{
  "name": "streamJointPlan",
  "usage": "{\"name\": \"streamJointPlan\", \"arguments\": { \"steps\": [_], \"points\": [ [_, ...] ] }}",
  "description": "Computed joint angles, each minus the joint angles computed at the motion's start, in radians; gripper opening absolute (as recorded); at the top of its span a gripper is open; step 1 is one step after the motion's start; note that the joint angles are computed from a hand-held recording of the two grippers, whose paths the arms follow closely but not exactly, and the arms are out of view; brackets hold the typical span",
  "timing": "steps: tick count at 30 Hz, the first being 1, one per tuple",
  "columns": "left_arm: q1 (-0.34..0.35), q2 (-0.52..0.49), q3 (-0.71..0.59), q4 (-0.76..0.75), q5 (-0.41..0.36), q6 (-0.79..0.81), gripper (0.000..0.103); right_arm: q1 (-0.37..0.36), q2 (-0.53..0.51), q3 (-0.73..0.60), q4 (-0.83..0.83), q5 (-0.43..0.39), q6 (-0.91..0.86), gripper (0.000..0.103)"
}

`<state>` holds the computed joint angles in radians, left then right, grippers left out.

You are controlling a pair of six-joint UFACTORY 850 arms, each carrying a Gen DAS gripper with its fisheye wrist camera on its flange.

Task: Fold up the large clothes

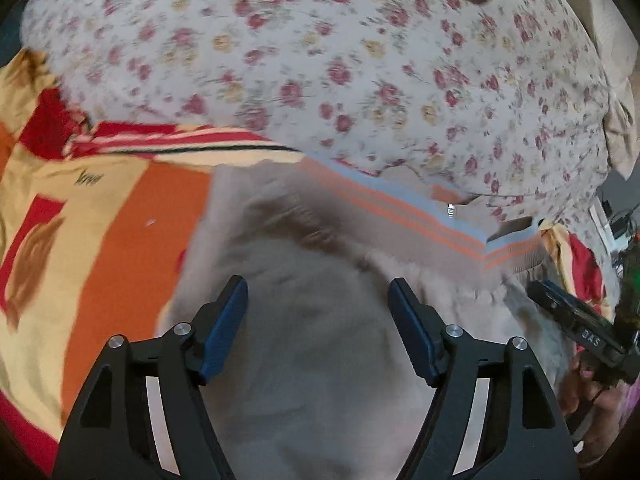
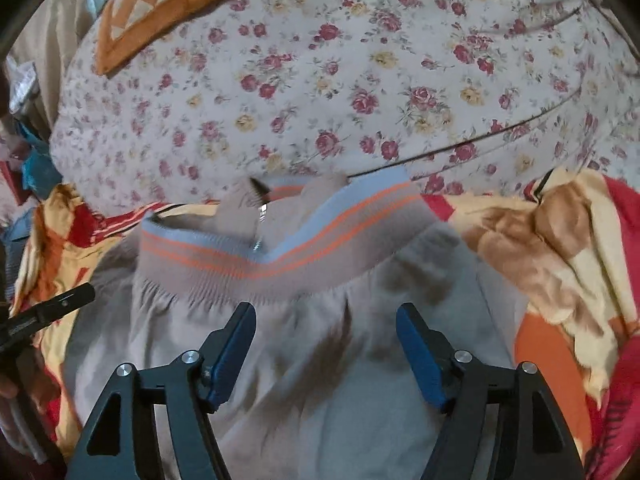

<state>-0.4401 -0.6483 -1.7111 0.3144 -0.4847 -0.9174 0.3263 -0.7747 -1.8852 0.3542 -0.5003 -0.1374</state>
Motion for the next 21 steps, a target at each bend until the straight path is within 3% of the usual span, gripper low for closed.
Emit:
{"name": "streamJointPlan", "arguments": {
  "steps": [5,7,8,10,15,18,21],
  "points": [
    [-0.023,-0.171,-0.225,0.069,-0.199,0.000,0.073,0.009,-0.164,-0.245,-0.067,-0.174,0.025,0.075],
    [-0.032,-0.215,-0.279,0.130,-0.247,-0.024,0.073,0.029,-0.206,-0.296,-0.186,-0.187,0.073,0.049],
    [-0.034,-0.226,-0.294,0.154,-0.259,-0.035,0.073,0.035,-0.209,-0.296,-0.228,-0.177,0.094,0.028],
    [-0.032,-0.250,-0.331,0.177,-0.275,-0.043,0.073,0.029,-0.202,-0.284,-0.198,-0.140,0.060,0.015],
    [-0.015,-0.294,-0.397,0.228,-0.272,-0.105,0.073,-0.019,-0.146,-0.211,-0.046,0.022,0.067,0.012],
    [-0.015,-0.328,-0.427,0.289,-0.298,-0.150,0.073,-0.020,-0.228,-0.316,-0.144,-0.047,0.181,0.012],
    [0.000,-0.345,-0.445,0.258,-0.289,-0.143,0.073,-0.010,-0.266,-0.345,-0.216,-0.044,0.232,0.014]
  ]
}}
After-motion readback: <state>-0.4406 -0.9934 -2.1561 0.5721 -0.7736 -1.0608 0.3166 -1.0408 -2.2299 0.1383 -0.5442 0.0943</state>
